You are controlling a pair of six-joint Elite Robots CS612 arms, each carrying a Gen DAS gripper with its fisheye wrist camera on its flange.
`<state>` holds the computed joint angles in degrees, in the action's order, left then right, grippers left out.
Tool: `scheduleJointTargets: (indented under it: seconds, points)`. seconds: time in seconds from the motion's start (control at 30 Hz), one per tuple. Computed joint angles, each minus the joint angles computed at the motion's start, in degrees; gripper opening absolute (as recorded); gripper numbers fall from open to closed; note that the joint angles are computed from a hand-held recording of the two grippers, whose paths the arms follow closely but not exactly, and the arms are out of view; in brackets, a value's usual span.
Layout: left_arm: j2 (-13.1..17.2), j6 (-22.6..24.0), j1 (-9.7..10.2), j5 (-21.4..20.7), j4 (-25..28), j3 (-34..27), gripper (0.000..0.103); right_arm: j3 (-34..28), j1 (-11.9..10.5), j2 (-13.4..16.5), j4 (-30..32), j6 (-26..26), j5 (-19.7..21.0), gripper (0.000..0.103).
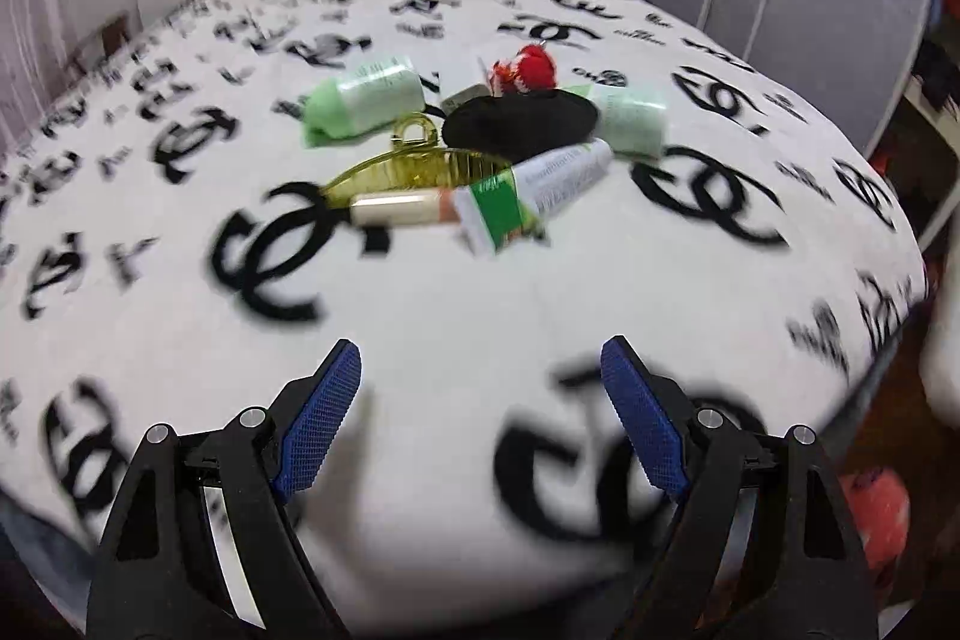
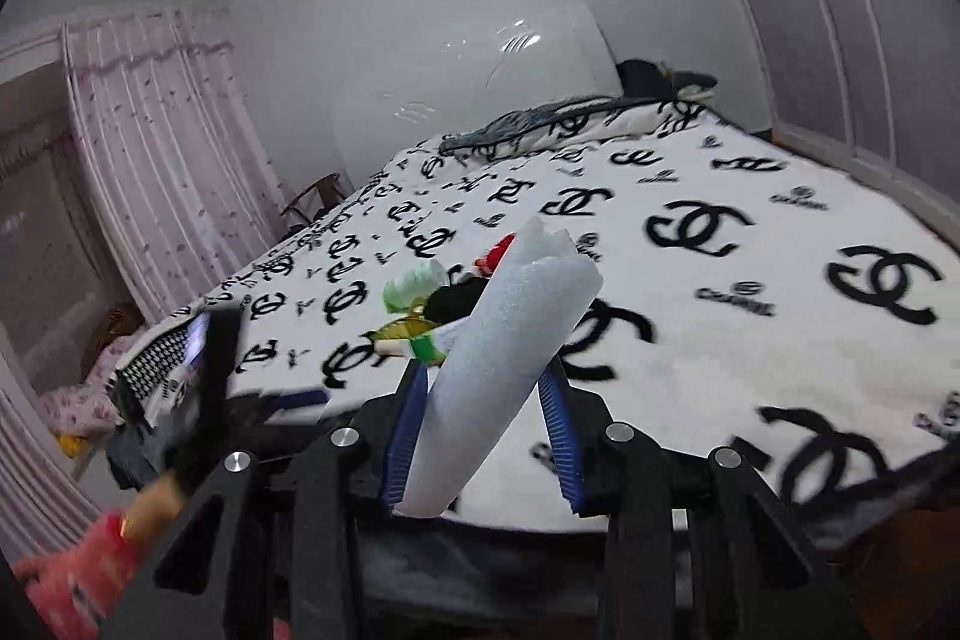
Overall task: Collect trash
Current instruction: 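Grasp the white foam tube with the right tool while the left tool grasps the toothpaste tube, then carry both items to the orange bin and release them from both tools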
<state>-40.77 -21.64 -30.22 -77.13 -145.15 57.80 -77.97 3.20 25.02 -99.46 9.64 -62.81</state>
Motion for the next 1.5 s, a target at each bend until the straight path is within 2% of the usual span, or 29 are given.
scheduleJointTargets:
  seconds: [0.2,0.3,0.4,0.47,0.53,0.6,0.7,0.77,0.83,0.9,1.03,1.13,1.27,1.33,1.5]
  points:
    - [7.17,-2.51,1.56,-4.36,5.82,-12.80,0.080,-1.87,-1.02,1.07,0.79,-1.53,1.41,0.039]
    - [9.37,-3.81,1.90,-5.67,8.17,-16.84,0.080,-2.10,-1.32,1.29,0.73,-1.90,2.11,0.039]
    - [10.07,-5.58,2.20,-8.00,6.06,-17.59,0.079,-1.99,-1.37,1.51,0.38,-2.00,1.78,0.039]
    - [10.14,-5.60,2.29,-10.60,3.66,-17.22,0.069,-1.90,-1.47,1.66,0.36,-1.67,2.09,0.039]
    - [10.17,-4.73,1.96,-10.44,3.49,-17.18,0.065,-1.60,-1.46,1.71,0.53,-1.69,2.26,0.039]
    - [10.39,-4.33,1.81,-10.83,4.00,-17.49,0.055,-1.38,-1.43,1.71,0.97,-1.55,2.50,0.039]
    - [11.00,-5.38,2.21,-13.76,2.82,-18.20,0.028,-1.16,-1.26,1.76,1.48,-1.60,2.48,0.040]
    - [11.60,-6.12,2.53,-16.97,2.28,-18.92,0.017,-1.02,-1.22,1.72,1.86,-1.49,2.76,0.040]
    - [12.05,-4.35,2.06,-15.82,3.25,-19.87,0.015,-1.23,-1.10,1.80,2.10,-1.50,2.38,0.040]
    - [12.02,-2.86,1.74,-14.96,2.71,-19.72,0.013,-1.54,-0.99,1.86,2.51,-1.91,1.99,0.040]
    - [11.39,-2.69,1.36,-14.56,-0.12,-18.24,0.008,-2.12,-0.91,2.01,3.77,-2.79,1.64,0.040]
    - [9.61,-1.64,0.76,-11.92,-5.39,-14.43,0.008,-2.67,-0.85,2.18,4.37,-3.24,1.41,0.040]
    - [8.01,-0.91,0.17,-9.39,-6.43,-11.74,0.008,-3.21,-0.82,2.39,5.33,-3.66,1.64,0.040]
    - [6.89,-0.86,0.00,-9.55,-7.93,-9.72,0.008,-3.81,-0.74,2.57,5.96,-4.32,1.66,0.040]
    - [0.14,0.26,-1.08,-9.69,-16.16,2.02,0.008,-6.97,-0.74,3.45,8.78,-8.08,1.89,0.040]
